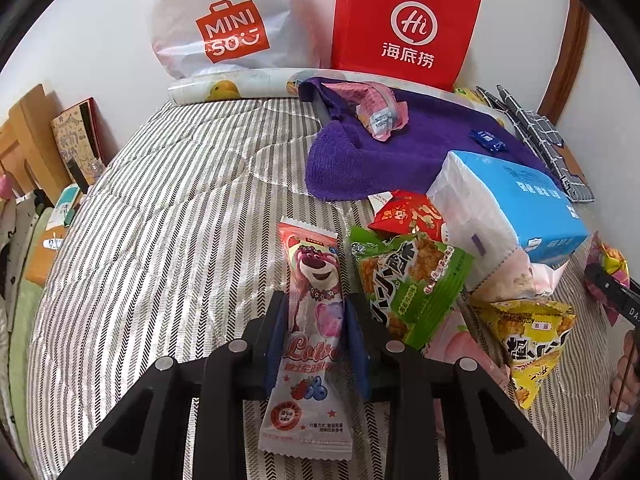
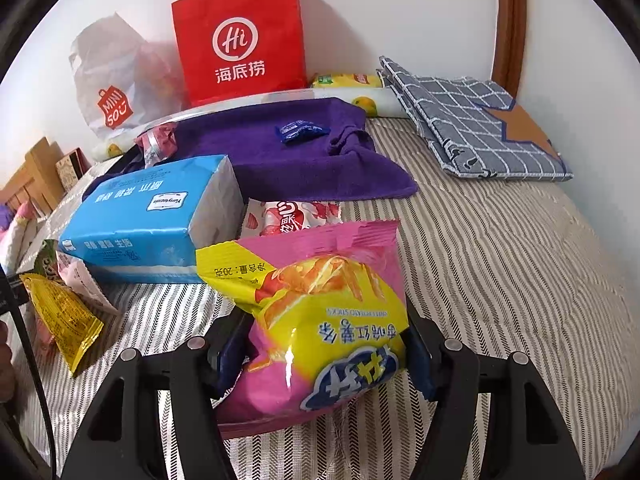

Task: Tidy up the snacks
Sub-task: 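Carry the chips bag and candy stick with both tools over the purple towel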

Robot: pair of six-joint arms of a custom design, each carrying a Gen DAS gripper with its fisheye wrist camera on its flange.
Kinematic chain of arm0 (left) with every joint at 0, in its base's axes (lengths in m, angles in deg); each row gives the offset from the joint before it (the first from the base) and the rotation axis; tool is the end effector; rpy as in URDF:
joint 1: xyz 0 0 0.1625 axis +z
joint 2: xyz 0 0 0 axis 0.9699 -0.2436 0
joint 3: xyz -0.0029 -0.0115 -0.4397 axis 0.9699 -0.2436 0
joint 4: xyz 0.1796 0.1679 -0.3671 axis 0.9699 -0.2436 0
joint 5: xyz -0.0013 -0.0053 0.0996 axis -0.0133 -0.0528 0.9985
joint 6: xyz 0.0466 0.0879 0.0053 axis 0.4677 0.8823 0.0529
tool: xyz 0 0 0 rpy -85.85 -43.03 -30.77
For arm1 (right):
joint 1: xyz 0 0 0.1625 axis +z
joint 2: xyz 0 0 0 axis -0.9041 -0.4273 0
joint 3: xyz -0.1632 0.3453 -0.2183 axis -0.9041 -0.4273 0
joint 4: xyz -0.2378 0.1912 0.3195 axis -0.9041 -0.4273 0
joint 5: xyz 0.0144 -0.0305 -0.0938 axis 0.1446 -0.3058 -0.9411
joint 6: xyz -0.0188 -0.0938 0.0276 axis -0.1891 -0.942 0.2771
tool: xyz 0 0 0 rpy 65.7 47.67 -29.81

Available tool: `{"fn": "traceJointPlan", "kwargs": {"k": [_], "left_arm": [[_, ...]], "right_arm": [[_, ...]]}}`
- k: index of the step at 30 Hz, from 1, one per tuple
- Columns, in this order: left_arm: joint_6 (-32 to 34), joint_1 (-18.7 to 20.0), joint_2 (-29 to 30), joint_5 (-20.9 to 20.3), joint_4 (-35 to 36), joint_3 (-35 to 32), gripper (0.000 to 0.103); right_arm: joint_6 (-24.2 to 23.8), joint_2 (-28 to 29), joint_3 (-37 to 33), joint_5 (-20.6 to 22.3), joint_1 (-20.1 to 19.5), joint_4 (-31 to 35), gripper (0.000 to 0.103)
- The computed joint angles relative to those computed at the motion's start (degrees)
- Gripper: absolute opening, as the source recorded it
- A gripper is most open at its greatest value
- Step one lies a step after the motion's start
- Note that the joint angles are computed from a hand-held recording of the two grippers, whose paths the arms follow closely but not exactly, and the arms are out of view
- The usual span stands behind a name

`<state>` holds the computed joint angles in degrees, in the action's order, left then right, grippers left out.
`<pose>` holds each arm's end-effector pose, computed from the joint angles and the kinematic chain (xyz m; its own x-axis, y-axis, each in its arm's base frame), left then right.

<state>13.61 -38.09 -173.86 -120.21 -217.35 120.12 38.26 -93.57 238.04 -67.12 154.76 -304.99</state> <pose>-0.1164 -0.3497 0.1445 -0.7483 0.1793 -0.6386 0.4777 0.8137 -0.3312 0.0806 -0.2847 0.1616 -0.7757 0.1221 0.6192 -0.3409 0.7446 -0.5739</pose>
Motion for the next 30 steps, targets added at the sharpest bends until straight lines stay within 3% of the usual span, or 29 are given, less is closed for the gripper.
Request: {"fn": "traceJointPlan", "kwargs": {"k": [8,18,21,24,30], "left_arm": [[-1.5,0.5,-2.7,-0.6,0.4,0.4,0.017],[-9.1,-4.9,-11.3,0.6,11.3,1.9,0.017],[-10.6,-7.3,-14.4,0.4,15.4,1.7,0.017],[-10.9,-9.7,-16.0,-0.4,17.1,1.1,0.017],[-9.5,-13.4,-12.3,-1.1,13.3,-0.8,0.017]], "right_arm": [[0.1,-0.4,0.7,1.6,-0.2,-1.4,0.065],[-1.4,-0.4,1.7,2.4,0.8,-3.9,0.064],[0.1,-2.1,2.3,0.1,2.6,-3.0,0.064],[3.7,-8.7,3.6,0.6,5.2,3.8,0.064],[5.4,-12.5,0.9,-5.5,15.1,10.1,0.064]]}}
